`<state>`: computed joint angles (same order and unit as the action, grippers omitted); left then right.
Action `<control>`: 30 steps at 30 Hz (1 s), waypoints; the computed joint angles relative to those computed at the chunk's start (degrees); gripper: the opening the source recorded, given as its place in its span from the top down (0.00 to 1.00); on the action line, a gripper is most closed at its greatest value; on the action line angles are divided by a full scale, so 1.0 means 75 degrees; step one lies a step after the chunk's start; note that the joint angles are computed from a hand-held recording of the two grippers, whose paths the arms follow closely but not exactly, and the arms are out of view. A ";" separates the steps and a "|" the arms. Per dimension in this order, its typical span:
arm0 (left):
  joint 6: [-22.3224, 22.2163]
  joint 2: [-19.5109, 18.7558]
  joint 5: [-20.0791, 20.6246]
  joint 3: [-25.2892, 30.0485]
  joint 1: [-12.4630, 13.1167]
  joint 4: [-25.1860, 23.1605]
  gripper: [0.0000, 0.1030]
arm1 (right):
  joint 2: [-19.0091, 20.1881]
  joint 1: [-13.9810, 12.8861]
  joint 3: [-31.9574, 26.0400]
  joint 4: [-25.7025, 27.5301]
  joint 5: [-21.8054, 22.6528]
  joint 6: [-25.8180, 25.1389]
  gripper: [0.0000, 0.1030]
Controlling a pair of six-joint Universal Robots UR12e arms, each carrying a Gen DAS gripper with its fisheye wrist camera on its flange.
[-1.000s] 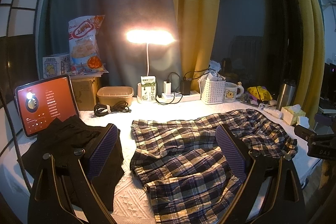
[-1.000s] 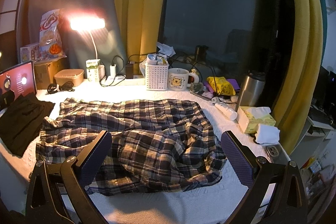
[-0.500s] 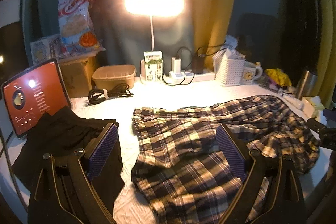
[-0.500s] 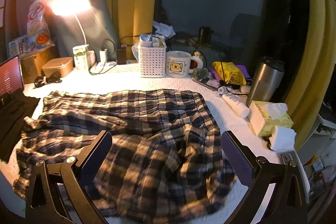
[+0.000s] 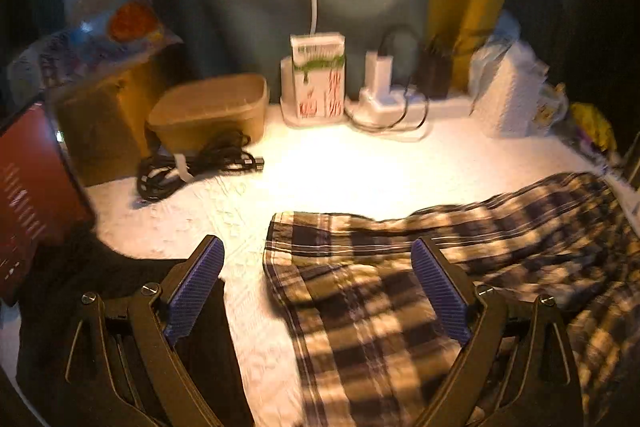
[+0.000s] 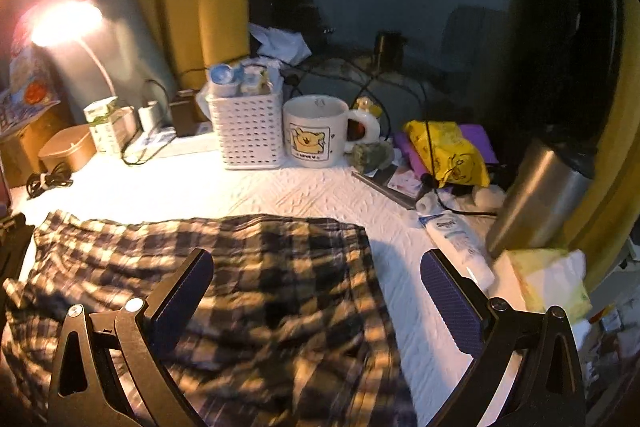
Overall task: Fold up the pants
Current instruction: 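Grasp the plaid pants hem with the left gripper while the right gripper grasps another hem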
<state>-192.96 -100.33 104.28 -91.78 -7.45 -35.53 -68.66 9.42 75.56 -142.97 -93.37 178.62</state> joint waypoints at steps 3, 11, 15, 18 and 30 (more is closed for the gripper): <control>-0.0024 -0.0230 -0.0167 0.0184 0.0163 -0.0463 0.09 | 0.0338 -0.0183 -0.0484 0.0515 0.0388 0.0078 0.00; 0.0015 -0.0571 -0.1074 0.0561 0.0449 -0.1302 0.09 | 0.1260 -0.0266 -0.1594 0.1609 0.0189 -0.0020 0.00; 0.0393 -0.0650 -0.1082 0.0587 0.0396 -0.1269 0.09 | 0.1406 -0.0246 -0.1679 0.2033 0.0308 -0.0145 0.00; 0.0495 -0.0669 -0.1056 0.0571 0.0351 -0.1127 0.09 | 0.1468 -0.0243 -0.1702 0.2346 0.0402 -0.0168 0.09; 0.0854 -0.0321 -0.1463 0.0045 0.0294 0.0105 0.94 | 0.1292 0.0096 -0.1350 0.1503 0.0033 -0.1018 0.71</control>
<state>-186.55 -102.74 93.30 -91.44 -5.25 -34.74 -58.96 10.14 65.43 -131.70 -93.12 170.99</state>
